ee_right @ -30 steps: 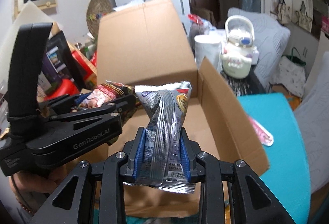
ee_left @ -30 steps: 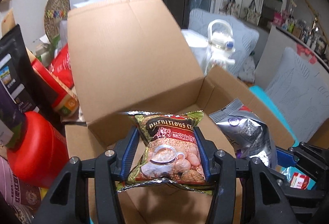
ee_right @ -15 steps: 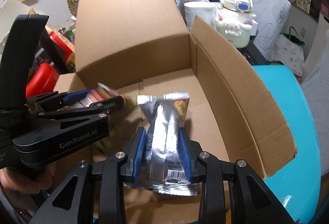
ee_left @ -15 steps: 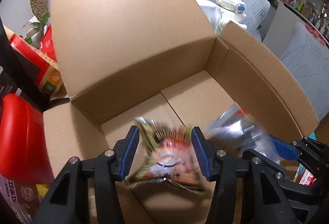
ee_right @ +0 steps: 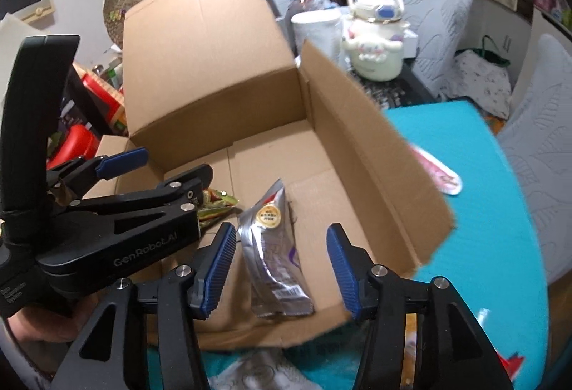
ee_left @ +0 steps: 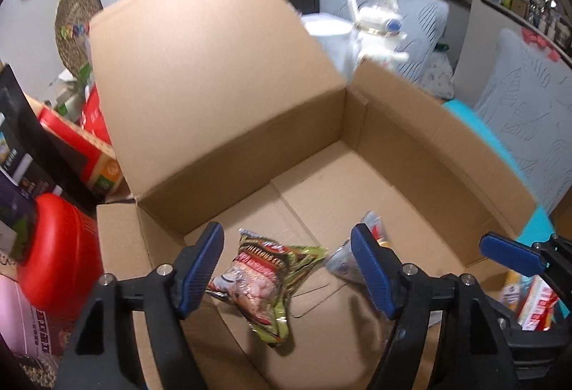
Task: Organize snacks
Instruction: 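Open the left tool over the box while the right tool releases the foil bag, then move both tools back over the snack pile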
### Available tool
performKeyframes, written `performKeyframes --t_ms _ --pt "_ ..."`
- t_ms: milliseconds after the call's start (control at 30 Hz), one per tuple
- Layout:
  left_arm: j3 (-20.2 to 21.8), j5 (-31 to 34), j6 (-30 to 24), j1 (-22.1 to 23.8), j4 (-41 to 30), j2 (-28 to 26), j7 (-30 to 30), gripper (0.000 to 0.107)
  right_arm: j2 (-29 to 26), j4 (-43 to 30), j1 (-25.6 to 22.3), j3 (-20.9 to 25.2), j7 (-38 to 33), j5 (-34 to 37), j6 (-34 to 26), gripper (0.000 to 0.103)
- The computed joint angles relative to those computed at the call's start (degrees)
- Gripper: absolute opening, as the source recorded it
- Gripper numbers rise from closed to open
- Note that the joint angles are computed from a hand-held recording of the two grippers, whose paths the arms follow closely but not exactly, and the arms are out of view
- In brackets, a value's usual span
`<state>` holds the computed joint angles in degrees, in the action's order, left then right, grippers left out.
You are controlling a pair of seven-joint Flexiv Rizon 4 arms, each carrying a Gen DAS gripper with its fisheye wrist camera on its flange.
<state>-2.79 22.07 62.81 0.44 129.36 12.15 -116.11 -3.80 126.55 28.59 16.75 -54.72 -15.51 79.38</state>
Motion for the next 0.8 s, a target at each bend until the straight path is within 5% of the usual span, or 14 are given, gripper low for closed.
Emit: performKeyframes --t_ms 500,800 --pt "-4.0 -0.6 6.1 0.7 3.6 14.5 -2.3 0.073 14.4 8.8 -9.0 2.1 16.8 -20.8 5.2 0.053" --pt "-4.3 -8.5 6.9 -2.7 7.2 22.4 3.7 0.073 25.9 13.6 -11.5 5.1 16.7 -17.5 4.5 0.059"
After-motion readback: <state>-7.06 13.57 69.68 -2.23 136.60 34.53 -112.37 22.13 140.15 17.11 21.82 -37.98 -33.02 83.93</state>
